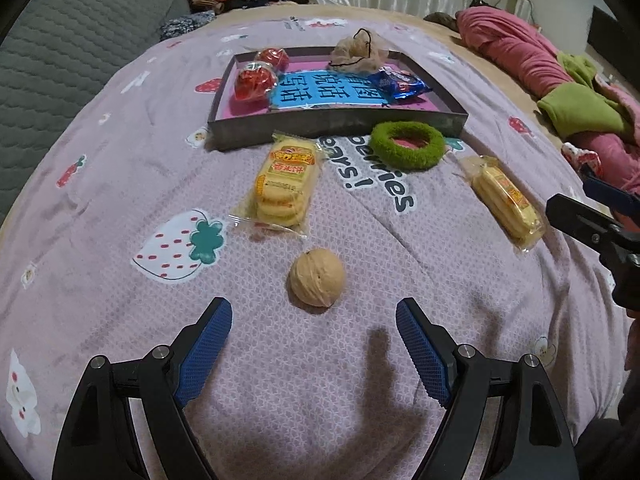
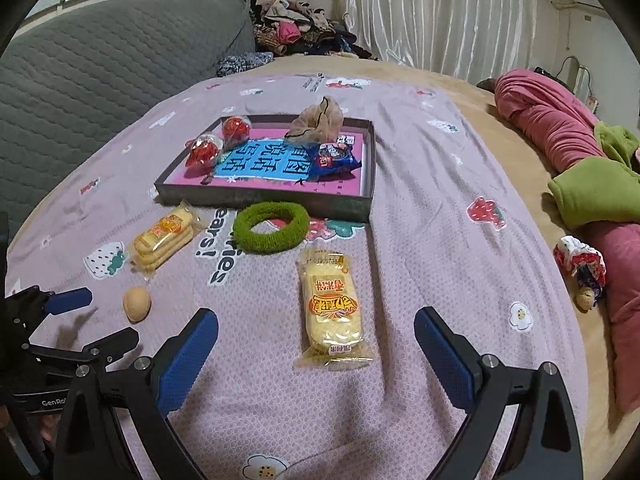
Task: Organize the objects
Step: 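Withdraw both open tools from the tray toward the walnut and yellow cake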
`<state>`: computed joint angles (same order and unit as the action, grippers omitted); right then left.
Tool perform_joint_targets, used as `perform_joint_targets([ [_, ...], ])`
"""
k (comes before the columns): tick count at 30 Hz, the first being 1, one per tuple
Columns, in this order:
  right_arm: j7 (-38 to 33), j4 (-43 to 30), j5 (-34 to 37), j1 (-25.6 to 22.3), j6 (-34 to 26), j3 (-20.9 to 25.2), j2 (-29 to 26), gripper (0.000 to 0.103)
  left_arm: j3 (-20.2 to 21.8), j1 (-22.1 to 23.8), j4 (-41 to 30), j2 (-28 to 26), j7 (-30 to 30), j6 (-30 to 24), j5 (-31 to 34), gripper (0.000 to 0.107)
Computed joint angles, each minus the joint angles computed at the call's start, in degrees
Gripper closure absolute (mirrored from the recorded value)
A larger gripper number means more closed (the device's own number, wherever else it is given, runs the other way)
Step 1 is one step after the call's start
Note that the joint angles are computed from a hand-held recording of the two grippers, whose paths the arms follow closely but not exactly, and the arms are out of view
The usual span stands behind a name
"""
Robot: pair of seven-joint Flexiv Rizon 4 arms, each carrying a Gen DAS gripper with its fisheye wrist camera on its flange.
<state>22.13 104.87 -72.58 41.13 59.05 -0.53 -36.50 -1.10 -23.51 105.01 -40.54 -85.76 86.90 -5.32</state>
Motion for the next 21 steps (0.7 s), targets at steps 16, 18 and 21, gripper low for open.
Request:
perform_joint_targets([
  [16,-4.42,-1.77,4.06,0.35,0.56,-0.83,-2.79,0.004,1.38,-0.67,-3.46,-2.59,-2.23,-3.82,0.24,0.022],
  [18,-4.94,-2.09,4.42,0.42,1.04,-1.07,-3.2,0.004,1.89,-1.07,-3.99,-2.83,-2.52,-4.06,0.69,0.022],
  [21,-5.68,-2.34,5.17,0.6,1.31,-1.39,-3.62,0.004,1.92,-1.06,-4.42,-2.99,-2.87,-3.87,1.08,0.022],
])
